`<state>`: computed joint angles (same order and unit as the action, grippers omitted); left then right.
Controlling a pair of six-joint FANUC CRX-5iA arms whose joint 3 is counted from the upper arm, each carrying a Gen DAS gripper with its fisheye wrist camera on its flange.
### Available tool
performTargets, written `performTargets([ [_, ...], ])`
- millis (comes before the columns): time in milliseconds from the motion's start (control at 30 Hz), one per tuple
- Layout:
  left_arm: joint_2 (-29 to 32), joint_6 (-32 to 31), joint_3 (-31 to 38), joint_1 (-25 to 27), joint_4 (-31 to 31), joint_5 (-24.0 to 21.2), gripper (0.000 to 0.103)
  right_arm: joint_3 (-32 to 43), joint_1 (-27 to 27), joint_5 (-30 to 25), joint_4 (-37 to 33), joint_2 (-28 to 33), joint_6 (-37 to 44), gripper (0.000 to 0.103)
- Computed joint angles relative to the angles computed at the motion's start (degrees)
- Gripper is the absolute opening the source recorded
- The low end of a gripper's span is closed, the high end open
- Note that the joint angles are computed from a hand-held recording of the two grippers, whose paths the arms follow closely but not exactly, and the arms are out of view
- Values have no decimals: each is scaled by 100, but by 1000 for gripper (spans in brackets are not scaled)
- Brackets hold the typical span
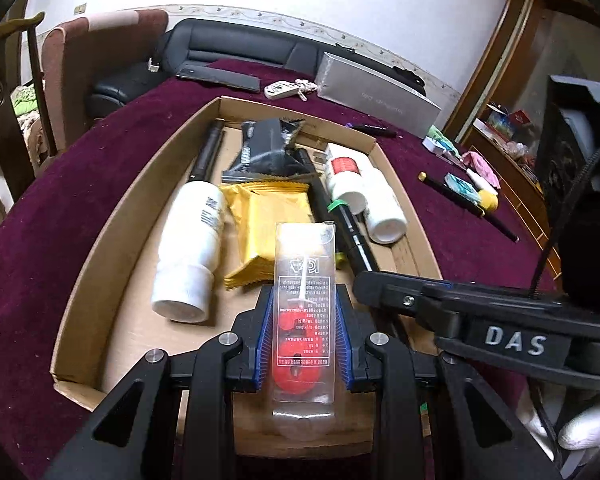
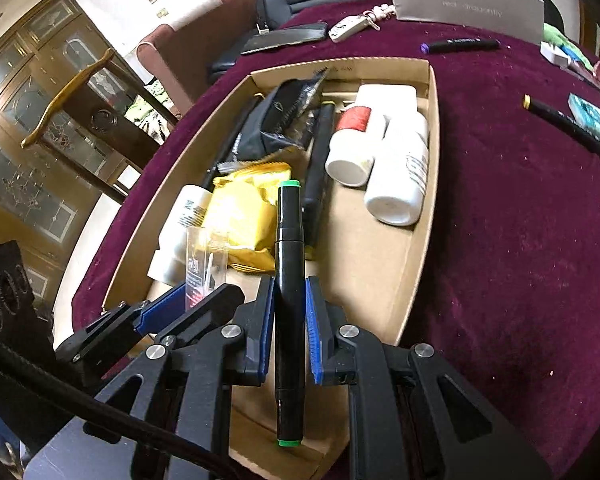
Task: Organize objects
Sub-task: 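Lower the clear packet into the tray and open the left gripper while the right gripper releases the marker there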
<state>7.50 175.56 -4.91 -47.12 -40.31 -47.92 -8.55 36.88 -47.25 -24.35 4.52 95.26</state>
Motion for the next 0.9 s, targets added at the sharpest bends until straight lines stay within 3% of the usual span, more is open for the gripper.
performTargets([
  [167, 141, -425, 150, 7, 240, 32, 24, -94, -16, 42, 51, -50, -35, 13],
  [267, 306, -558, 366, -74, 235, -218, 23, -238, 96, 202, 287, -145, -161, 13],
  [467, 443, -540, 571, -179, 150, -574, 24, -305, 166, 348, 438, -150, -214, 13],
  [667, 399, -451, 529, -167, 153, -538, 25, -281, 195, 366, 463, -112, -254, 13],
  [900, 403, -349, 580, -228, 80, -721, 38, -297, 222, 382, 485, -127, -354, 13],
])
